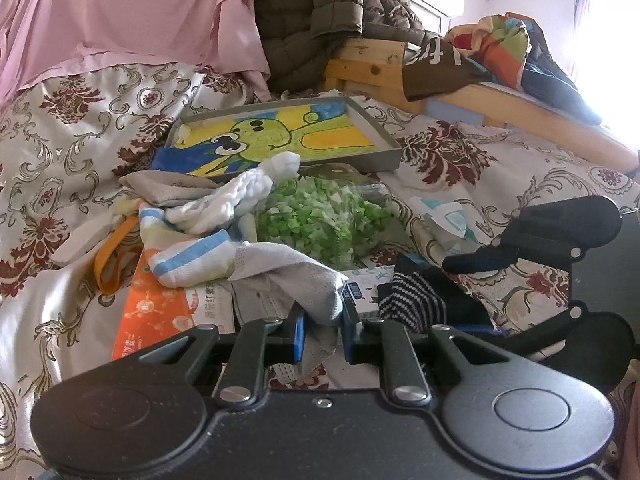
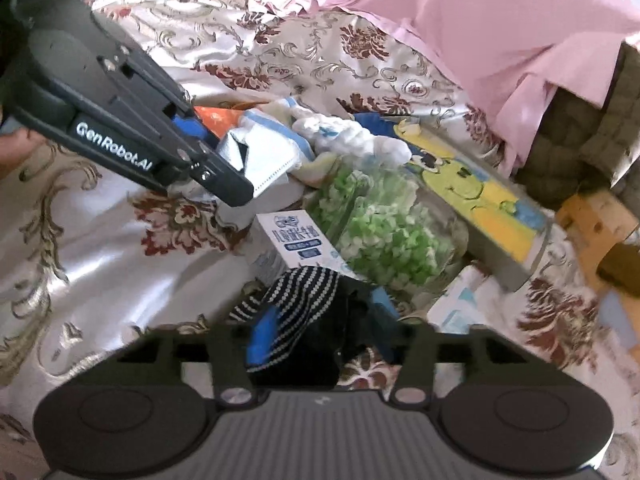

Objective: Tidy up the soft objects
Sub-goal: 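Lift and carry the grey mask and striped sock over the painted tray with both grippers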

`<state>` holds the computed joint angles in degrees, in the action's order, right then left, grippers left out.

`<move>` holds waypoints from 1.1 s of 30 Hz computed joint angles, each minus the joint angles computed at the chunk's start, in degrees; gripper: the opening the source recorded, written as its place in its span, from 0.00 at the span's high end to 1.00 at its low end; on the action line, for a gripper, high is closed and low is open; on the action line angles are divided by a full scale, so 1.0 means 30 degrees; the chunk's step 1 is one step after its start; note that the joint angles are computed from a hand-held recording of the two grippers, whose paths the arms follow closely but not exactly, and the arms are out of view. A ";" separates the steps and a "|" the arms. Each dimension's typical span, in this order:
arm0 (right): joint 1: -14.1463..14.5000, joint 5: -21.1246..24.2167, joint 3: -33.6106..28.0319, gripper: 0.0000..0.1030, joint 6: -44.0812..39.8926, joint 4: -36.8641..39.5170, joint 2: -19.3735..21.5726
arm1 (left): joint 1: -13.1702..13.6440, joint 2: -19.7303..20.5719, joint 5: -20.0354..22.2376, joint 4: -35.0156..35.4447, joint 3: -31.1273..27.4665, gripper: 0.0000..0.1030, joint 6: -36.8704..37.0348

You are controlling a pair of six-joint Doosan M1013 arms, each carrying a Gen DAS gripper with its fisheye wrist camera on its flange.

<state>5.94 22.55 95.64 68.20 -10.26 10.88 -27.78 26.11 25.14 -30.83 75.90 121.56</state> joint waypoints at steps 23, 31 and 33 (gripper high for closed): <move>0.0702 -0.0859 0.0652 0.95 0.4489 -0.7001 -0.0005 | -0.0028 0.0004 0.0068 -0.0711 0.0064 0.81 0.1048; 0.0592 -0.2674 0.1065 0.95 1.2003 -1.2919 -0.0326 | -0.0009 -0.0145 -0.0284 -0.1358 0.0228 0.81 0.1637; 0.0578 -0.2943 0.1213 0.95 1.4298 -1.5020 -0.0407 | -0.0017 -0.0171 -0.0376 -0.1477 0.0261 0.81 0.1831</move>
